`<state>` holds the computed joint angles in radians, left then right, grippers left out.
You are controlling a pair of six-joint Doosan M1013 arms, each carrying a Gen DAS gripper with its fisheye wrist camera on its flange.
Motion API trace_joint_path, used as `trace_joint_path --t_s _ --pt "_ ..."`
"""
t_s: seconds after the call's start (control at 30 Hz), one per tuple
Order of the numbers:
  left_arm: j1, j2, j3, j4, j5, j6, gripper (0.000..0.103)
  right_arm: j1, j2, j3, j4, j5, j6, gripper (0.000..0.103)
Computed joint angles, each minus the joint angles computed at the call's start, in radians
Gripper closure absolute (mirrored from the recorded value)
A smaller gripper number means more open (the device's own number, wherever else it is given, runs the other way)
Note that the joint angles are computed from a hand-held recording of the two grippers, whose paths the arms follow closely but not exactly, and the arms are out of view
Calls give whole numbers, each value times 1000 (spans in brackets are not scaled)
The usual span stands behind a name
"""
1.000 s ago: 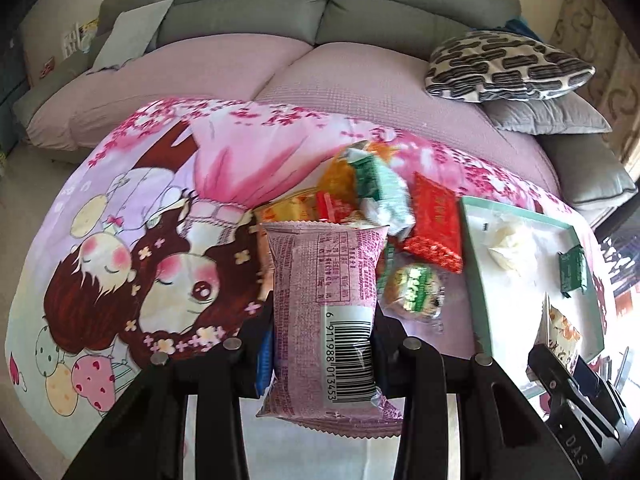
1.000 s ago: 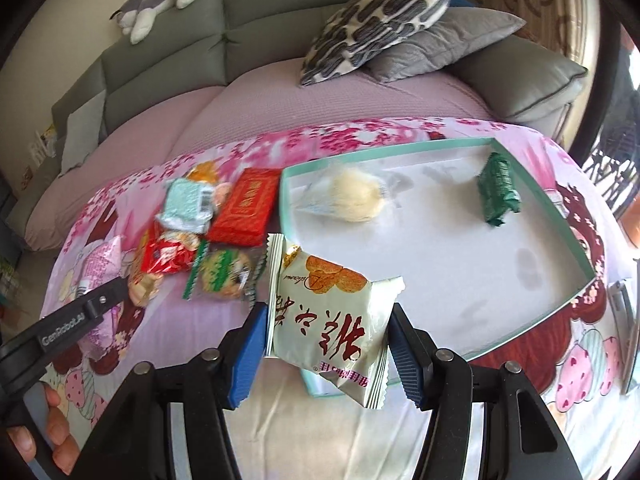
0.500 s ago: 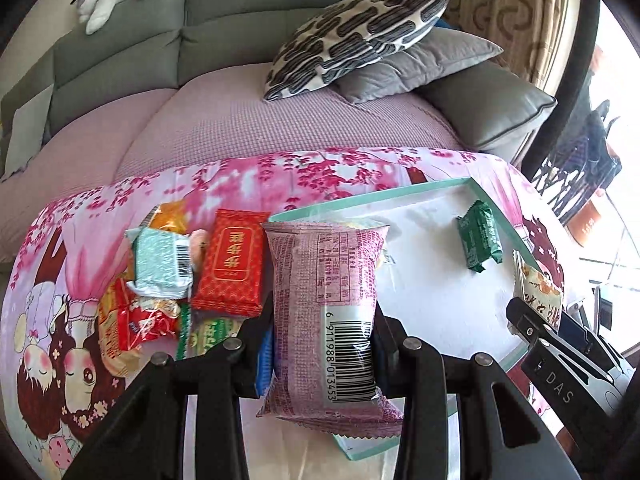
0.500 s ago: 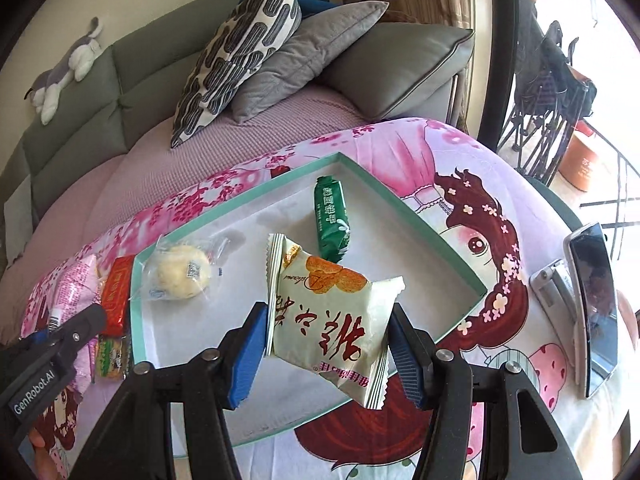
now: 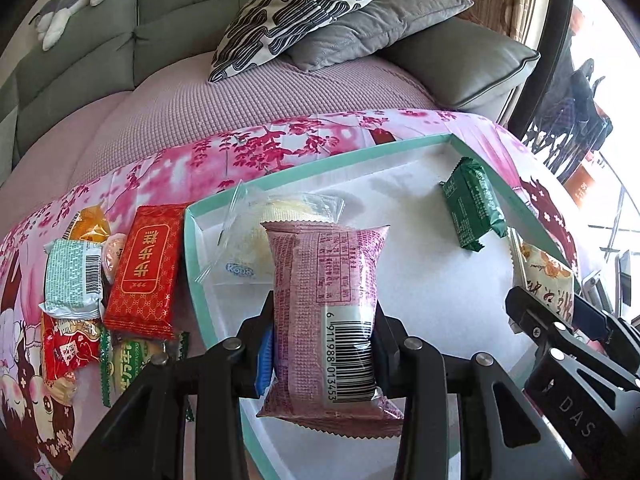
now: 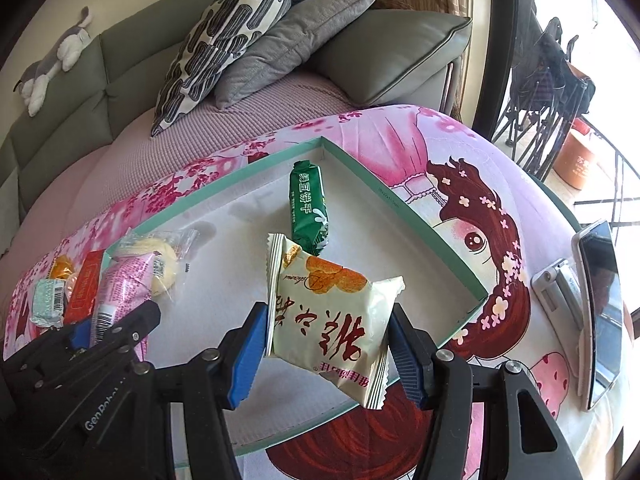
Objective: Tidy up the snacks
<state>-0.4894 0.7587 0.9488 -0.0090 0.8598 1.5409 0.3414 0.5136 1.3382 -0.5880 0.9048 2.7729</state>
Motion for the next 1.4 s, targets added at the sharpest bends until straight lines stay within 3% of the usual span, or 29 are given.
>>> trace_joint_path --t_s 0.47,0.7,0.87,1.4 --pt "-2 35 -28 50 33 -40 61 -9 21 -21 74 42 -50 39" --pt "8 36 -30 24 44 -61 54 -12 30 -32 111 63 -86 37" --pt "9 30 -18 26 35 -51 50 -12 33 -39 127 64 -112 27" --pt "34 1 38 -22 23 25 42 -12 33 -43 164 57 -155 23"
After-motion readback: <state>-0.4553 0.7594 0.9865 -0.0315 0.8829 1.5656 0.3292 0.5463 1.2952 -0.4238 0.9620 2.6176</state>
